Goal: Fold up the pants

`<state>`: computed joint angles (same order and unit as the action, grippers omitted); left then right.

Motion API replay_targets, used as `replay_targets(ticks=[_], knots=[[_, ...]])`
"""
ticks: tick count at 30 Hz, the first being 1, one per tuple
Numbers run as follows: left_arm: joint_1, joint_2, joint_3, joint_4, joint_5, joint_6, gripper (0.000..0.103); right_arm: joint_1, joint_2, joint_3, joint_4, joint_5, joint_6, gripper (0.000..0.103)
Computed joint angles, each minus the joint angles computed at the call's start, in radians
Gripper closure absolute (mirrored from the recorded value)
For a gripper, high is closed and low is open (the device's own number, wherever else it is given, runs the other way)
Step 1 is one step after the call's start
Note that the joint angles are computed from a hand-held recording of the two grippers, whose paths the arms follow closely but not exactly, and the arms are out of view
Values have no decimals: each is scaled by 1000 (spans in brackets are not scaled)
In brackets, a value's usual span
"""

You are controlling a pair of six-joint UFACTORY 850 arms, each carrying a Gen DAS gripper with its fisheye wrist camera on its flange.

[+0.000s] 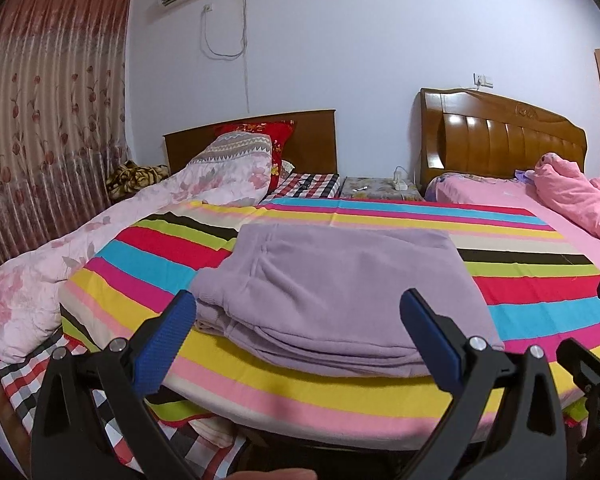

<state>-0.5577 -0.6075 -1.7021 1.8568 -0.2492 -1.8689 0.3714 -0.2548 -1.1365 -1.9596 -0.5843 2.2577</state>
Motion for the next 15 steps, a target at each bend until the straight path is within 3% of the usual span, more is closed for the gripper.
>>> replay_targets(ticks=[15], knots=[[7, -1, 7, 2, 10, 12, 1, -1, -1, 2, 4, 16, 6, 4]])
